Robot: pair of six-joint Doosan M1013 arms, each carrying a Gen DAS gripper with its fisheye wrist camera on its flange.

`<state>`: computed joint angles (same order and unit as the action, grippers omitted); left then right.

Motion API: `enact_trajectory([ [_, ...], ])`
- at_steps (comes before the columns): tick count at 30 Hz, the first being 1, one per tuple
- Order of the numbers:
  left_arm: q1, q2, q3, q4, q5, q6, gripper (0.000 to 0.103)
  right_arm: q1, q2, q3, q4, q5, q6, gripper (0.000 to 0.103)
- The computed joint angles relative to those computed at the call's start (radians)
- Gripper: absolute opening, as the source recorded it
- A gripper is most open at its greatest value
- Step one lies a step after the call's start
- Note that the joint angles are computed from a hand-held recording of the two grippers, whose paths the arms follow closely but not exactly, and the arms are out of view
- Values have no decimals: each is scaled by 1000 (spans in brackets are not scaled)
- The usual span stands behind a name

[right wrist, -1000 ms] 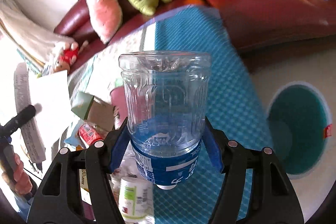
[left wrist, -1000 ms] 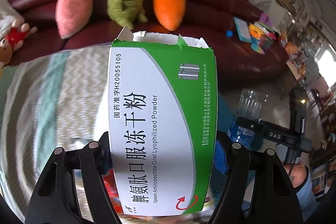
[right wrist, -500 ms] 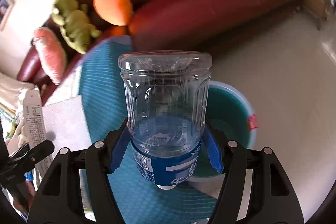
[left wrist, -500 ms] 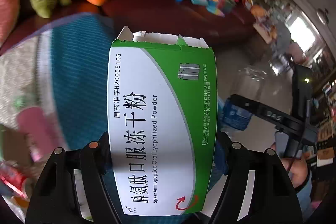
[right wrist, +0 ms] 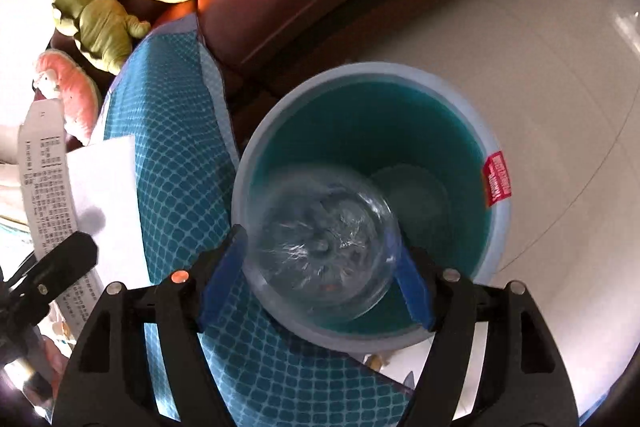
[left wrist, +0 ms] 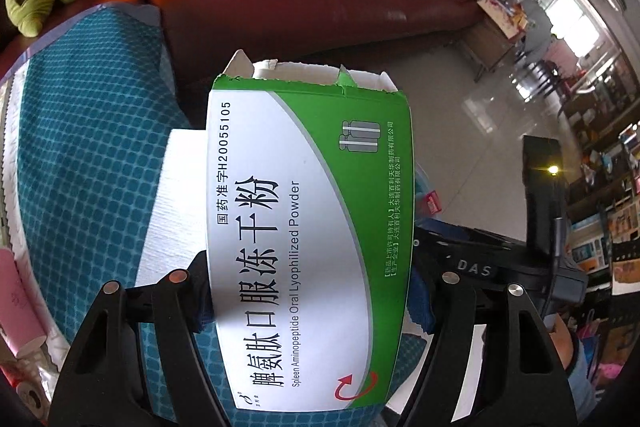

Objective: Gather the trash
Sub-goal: 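Carry the box and bottle over the teal bin and open both tools, then return both tools from the bin to the trash on the table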

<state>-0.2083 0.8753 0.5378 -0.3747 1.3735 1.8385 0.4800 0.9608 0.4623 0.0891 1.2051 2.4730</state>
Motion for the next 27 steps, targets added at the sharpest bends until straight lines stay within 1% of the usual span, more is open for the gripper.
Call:
enact_trajectory([
  [1,-2,1,0,3,0,2,73,-1,-15,28,2,-22,7,69],
  [5,-13,13,-11,6,10,2,73,-2,-30,42,-19,-42,24,69],
  [8,-22,20,-17,7,15,6,73,0,-66,97,-53,-71,50,70],
  [11,-30,27,-23,4,22,12,73,3,-106,159,-108,-95,80,74],
  [15,-45,43,-37,10,30,19,73,7,-126,187,-180,-93,143,75],
  [17,-53,50,-45,28,34,12,74,6,-135,202,-193,-90,165,75],
  [19,-55,62,-66,32,57,2,78,4,-140,214,-187,-85,173,75],
  [20,-53,61,-64,29,54,1,83,3,-144,219,-186,-84,175,75],
  [21,-55,61,-65,31,48,-3,85,3,-144,220,-185,-81,175,75],
  [27,-44,38,-30,29,19,0,87,5,-139,204,-183,-70,170,75],
])
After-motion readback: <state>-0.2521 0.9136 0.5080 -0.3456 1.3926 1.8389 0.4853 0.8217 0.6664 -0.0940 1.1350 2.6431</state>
